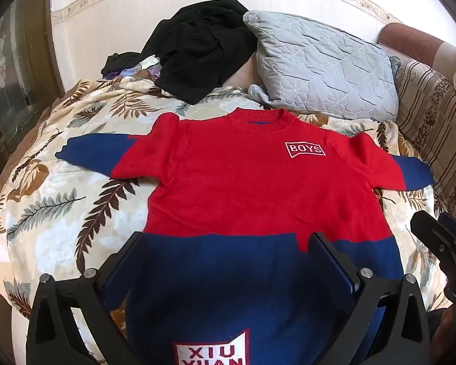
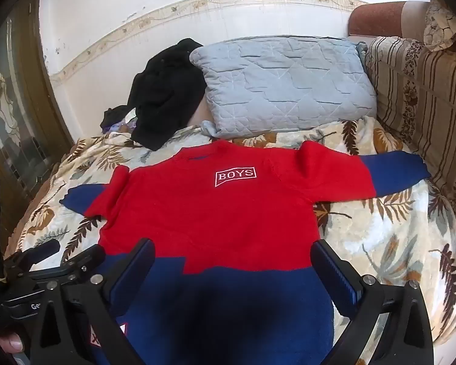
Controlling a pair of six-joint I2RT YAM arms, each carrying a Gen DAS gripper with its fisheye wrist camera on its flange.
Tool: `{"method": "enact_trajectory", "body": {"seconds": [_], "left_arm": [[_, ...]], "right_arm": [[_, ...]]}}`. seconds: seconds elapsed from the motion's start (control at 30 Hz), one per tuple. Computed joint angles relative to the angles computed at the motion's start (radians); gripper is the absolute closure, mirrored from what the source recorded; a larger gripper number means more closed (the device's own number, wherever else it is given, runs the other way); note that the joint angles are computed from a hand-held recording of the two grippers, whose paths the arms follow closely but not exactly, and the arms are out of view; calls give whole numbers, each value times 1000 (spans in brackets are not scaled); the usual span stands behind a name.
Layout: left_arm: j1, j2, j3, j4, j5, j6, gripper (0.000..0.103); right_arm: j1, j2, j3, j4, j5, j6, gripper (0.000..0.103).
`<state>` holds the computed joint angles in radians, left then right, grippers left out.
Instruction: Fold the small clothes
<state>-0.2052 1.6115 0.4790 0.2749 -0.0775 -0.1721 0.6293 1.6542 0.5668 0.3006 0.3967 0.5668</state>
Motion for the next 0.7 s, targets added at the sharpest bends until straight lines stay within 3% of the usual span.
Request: {"method": "enact_trajectory", "body": {"seconds": [0.7], "left_arm": [[-13,16,17,0,-11,2,0]], "right_arm": [[-21,9,16,-3,-6,-16,0]]}}
